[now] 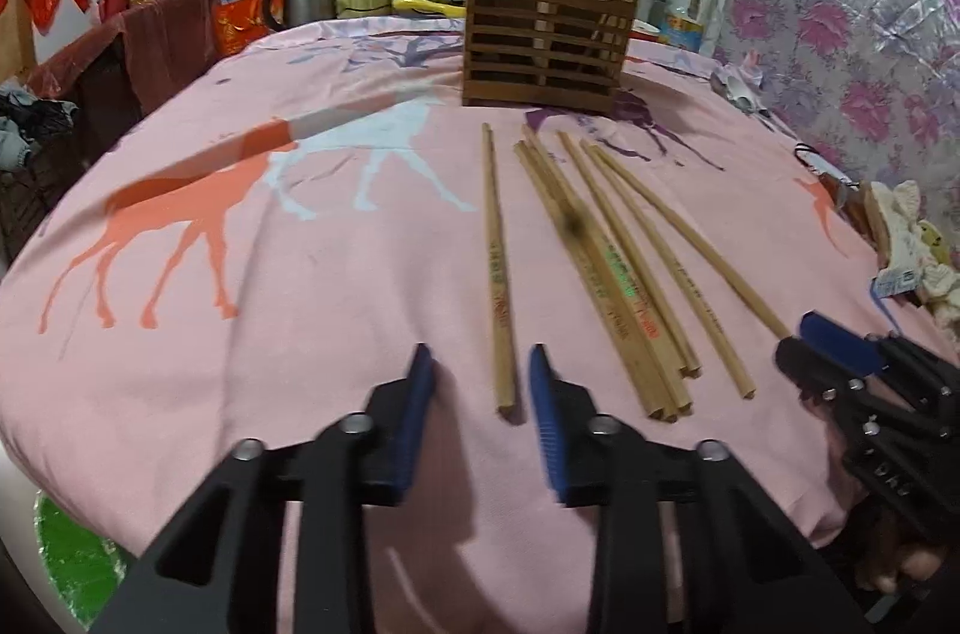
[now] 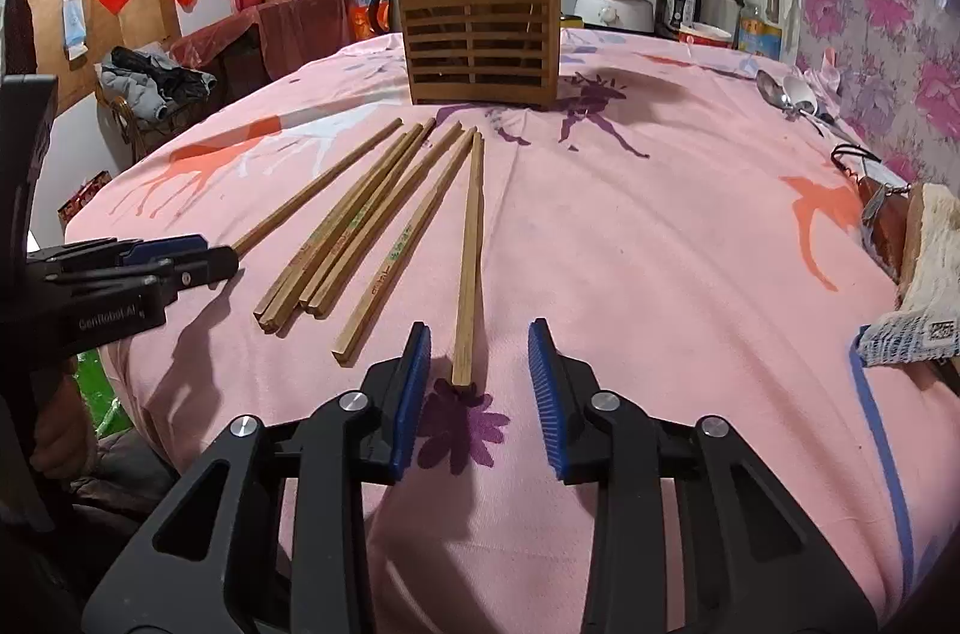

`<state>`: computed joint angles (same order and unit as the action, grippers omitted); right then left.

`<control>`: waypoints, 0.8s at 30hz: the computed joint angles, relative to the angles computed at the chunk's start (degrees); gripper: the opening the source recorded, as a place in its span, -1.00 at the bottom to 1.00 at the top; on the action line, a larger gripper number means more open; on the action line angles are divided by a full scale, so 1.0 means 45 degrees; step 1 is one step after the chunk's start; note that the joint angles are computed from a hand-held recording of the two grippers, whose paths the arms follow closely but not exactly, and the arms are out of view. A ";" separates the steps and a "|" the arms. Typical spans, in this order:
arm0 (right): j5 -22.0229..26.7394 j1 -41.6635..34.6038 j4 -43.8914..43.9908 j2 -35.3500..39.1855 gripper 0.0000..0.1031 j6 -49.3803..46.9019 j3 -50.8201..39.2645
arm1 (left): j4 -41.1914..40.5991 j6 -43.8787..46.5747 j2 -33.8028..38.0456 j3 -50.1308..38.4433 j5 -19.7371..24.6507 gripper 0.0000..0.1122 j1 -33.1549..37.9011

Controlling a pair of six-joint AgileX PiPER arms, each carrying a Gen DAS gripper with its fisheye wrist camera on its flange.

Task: Organize utensils
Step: 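Close the left tool on a chopstick while the right tool grasps another chopstick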

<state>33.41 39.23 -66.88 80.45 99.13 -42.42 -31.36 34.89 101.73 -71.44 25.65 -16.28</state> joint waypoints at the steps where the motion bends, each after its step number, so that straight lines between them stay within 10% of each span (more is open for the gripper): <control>1: -0.0024 -0.0007 -0.0026 0.0016 -0.41 0.0059 0.0013 | -0.0128 0.0130 0.0036 -0.0028 0.0025 -0.55 -0.0014; 8: -0.0305 -0.0106 -0.0653 0.0037 -0.50 0.0781 0.0212 | -0.0164 0.0499 -0.0107 0.0322 -0.0355 -0.86 -0.0283; 24: 0.0010 -0.0044 -0.1124 -0.0688 -0.88 0.1294 0.0399 | 0.0904 -0.0430 -0.0822 0.0123 -0.0177 -0.90 -0.0187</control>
